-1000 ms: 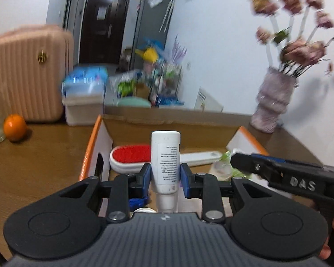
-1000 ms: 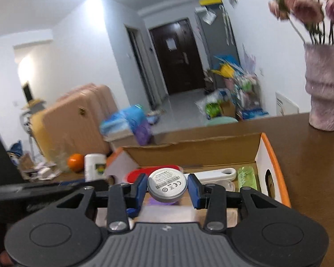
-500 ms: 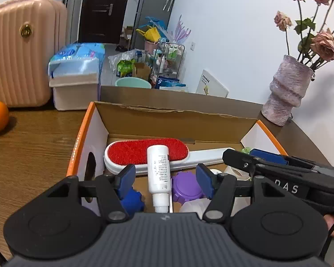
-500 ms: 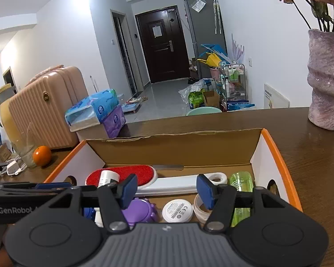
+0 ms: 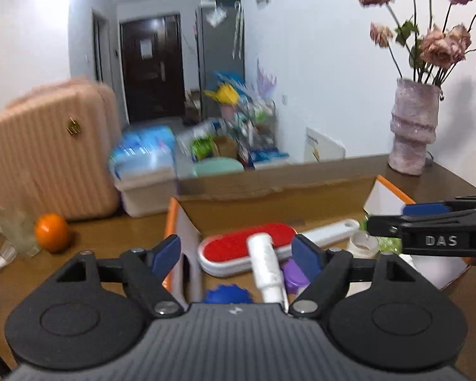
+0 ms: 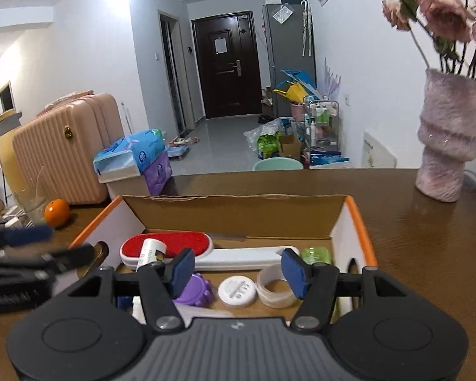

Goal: Organize rigid objects
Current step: 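Withdraw both grippers from the box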

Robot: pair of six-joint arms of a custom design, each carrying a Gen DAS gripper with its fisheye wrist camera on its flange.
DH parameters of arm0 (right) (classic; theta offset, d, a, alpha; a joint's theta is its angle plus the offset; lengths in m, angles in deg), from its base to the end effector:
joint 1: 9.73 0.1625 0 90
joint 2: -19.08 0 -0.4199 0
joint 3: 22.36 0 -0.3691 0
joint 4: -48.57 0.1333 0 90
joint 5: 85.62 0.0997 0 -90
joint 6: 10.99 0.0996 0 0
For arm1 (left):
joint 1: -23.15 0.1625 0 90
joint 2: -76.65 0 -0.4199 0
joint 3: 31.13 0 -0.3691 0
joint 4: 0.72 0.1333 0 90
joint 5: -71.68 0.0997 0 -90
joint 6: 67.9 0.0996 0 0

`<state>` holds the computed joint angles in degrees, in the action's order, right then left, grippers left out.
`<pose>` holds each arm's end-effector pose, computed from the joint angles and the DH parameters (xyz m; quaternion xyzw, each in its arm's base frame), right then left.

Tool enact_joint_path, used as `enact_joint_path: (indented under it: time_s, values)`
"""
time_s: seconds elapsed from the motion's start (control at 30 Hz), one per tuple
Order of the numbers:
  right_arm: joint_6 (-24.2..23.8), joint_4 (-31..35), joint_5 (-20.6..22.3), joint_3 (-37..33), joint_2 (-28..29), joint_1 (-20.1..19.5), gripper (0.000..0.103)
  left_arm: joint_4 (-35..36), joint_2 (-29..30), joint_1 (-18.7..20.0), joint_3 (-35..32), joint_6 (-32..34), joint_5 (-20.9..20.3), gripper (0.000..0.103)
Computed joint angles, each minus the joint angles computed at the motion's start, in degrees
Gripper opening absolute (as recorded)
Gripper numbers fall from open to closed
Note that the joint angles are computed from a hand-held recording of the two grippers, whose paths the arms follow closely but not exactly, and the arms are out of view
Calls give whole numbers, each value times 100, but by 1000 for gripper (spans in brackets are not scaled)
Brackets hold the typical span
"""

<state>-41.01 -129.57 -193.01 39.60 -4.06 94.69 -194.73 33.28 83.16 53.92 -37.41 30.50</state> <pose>0.3022 -0.7594 0.1098 0.2813 -0.8555 0.3900 0.1921 -0.1622 -0.6976 0.2633 0.2077 0.7809 -0.4697 0.3557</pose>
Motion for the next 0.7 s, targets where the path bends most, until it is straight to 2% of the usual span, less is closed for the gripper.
enact_joint_path:
  time_s: [0.07, 0.17, 0.23, 0.4, 0.6, 0.7]
  values:
    - [-17, -157, -94, 239, -151, 39, 60, -71, -127, -77, 165, -42, 99, 82]
    - [-93, -474, -236, 621, -367, 123, 66, -97, -377, -217, 493, -205, 243, 82]
    - [-254, -789, -243, 1034, -574, 158, 68, -353, -507, -331, 748, -91, 342, 88]
    - [-545, -1736, -166, 2164, -1066, 186, 72, -1344, -880, -628, 1646, 450, 166, 99]
    - [-558, -2872, 7, 3220, -1459, 236, 77, -2444, -1143, -981, 2652, 842, -25, 103]
    - [-641, -3607, 126, 3687, -1549, 278, 83, -3074, -1194, -1153, 3070, 999, -18, 103]
